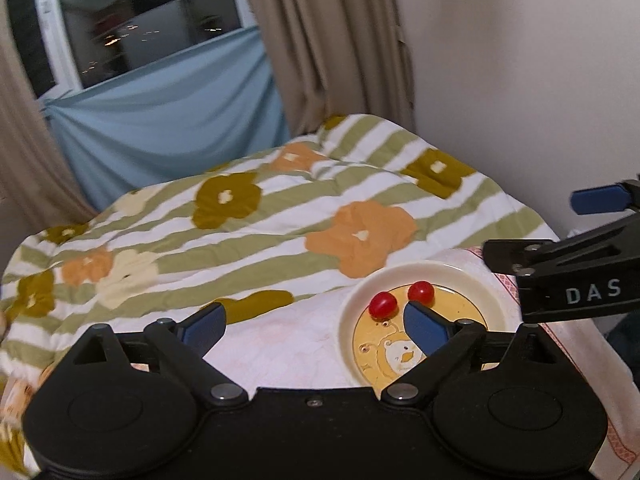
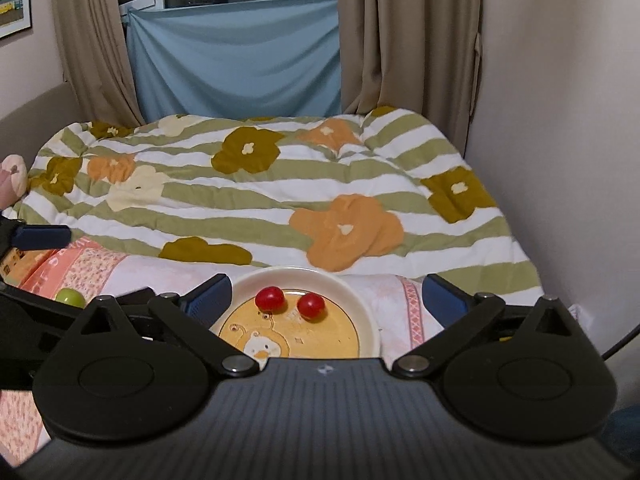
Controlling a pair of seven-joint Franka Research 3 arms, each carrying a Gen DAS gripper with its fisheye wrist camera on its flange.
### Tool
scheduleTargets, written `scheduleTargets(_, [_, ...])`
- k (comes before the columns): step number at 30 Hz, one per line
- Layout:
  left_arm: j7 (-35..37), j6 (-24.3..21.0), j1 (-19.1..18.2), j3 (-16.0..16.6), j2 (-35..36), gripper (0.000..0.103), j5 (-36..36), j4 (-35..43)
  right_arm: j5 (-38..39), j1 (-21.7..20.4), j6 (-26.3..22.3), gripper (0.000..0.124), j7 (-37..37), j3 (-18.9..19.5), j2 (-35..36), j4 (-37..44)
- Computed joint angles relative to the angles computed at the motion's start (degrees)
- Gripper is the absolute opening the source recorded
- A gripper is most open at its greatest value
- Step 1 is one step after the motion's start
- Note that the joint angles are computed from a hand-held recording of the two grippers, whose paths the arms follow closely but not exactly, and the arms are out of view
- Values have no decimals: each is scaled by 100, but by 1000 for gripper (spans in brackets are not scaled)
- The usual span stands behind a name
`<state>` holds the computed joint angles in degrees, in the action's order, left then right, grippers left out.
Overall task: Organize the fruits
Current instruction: 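Open the left gripper over the bowl while the right gripper releases its tomato, then move both grippers back toward the remaining fruit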
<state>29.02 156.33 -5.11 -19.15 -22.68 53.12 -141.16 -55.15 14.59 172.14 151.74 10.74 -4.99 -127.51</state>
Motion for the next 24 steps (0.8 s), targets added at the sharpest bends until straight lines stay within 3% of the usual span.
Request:
scheduleTargets(7, [-519, -731, -217, -305, -857, 103, -292, -380, 448, -175, 227, 103, -428, 166, -919, -825])
scheduleTargets(11, [-724, -1142, -421, -396, -1343, 103, -558, -616, 1121, -1, 287, 103, -1122, 79, -1338, -1216])
scheduleTargets(16, [-601, -1463, -717, -261, -1963, 103, -941, -1022, 1956, 366, 377, 103, -1754, -59, -1686, -1595])
scheduleTargets(20, [-268, -1608, -988, -62, -2682, 103, -1274, -1561, 2329, 309, 259, 103, -1756, 314, -1893, -1734])
scheduleTargets(24, [251, -1651, -1205, 246, -3442, 103, -1626, -2140, 2574, -51, 140, 103, -1412, 1047, -2053, -1785])
